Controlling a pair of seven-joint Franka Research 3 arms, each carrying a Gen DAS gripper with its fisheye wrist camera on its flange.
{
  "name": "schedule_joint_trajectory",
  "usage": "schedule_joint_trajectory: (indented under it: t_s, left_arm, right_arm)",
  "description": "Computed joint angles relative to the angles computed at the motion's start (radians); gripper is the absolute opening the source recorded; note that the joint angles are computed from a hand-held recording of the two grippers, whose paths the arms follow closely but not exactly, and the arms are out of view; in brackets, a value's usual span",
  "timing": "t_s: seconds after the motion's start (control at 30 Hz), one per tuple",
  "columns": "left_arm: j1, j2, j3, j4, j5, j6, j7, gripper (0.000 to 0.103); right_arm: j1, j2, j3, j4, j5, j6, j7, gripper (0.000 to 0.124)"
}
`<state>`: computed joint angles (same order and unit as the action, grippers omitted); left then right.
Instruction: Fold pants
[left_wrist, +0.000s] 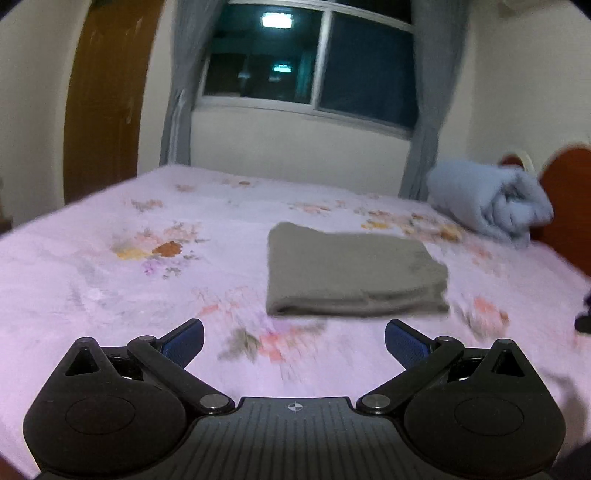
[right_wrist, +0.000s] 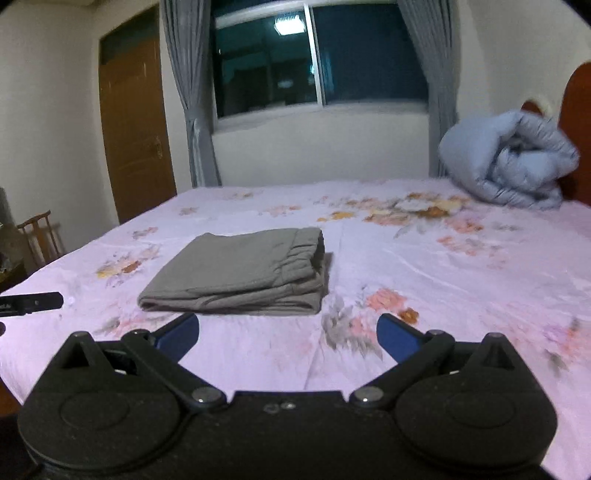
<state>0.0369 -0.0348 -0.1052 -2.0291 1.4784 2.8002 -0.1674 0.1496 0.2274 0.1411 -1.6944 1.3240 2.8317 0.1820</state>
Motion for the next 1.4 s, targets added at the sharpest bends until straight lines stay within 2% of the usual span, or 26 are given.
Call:
schedule_joint_trajectory:
  t_s: [0.07, 0.1, 0.2, 0.27, 0.37, 0.43, 0.53, 0.6, 0.63, 0.83, 1.4]
  left_arm:
    - [-0.020, -0.046, -0.023, -0.056, 0.014, -0.047, -0.029, 0.103]
    - [-0.026, -0.069, -0.029, -0.079, -0.003, -0.040, -0.021, 0.103]
    - [-0.045, -0.129, -0.066, -0.140, -0.027, -0.104, -0.010, 0.103]
    - [-0.049, -0.176, -0.080, -0.184, -0.012, -0.088, -0.053, 0.103]
    - [-0.045, -0.231, -0.105, -0.225, 0.095, -0.100, -0.147, 0.103]
    - [-0.047, -0.253, -0.112, -0.245, 0.149, -0.111, -0.200, 0.103]
    - [-0.052, -0.257, -0.106, -0.247, 0.145, -0.111, -0.201, 0.103]
    - [-0.052, -0.256, -0.101, -0.248, 0.158, -0.103, -0.217, 0.103]
    - [-0.052, -0.253, -0.098, -0.247, 0.155, -0.098, -0.213, 0.103]
    - [-0.053, -0.239, -0.091, -0.236, 0.166, -0.080, -0.214, 0.103]
    - [-0.064, -0.219, -0.089, -0.224, 0.185, -0.092, -0.228, 0.103]
  right_arm:
    - [0.015, -0.041, 0.014, -0.056, 0.057, 0.069, -0.065, 0.097]
    - [0.019, -0.045, 0.013, -0.059, 0.079, 0.073, -0.084, 0.097]
    - [0.039, -0.108, 0.007, -0.128, 0.203, 0.108, -0.227, 0.097]
    - [0.053, -0.153, -0.013, -0.178, 0.225, 0.083, -0.227, 0.097]
    - [0.079, -0.201, -0.037, -0.230, 0.261, 0.067, -0.281, 0.097]
    - [0.095, -0.201, -0.048, -0.232, 0.251, 0.064, -0.280, 0.097]
    - [0.108, -0.193, -0.056, -0.228, 0.225, 0.082, -0.234, 0.097]
    - [0.113, -0.198, -0.056, -0.227, 0.334, 0.103, -0.324, 0.097]
    - [0.115, -0.197, -0.058, -0.225, 0.346, 0.102, -0.330, 0.097]
    - [0.128, -0.174, -0.056, -0.209, 0.298, 0.128, -0.298, 0.097]
    - [0.123, -0.182, -0.060, -0.217, 0.316, 0.110, -0.306, 0.097]
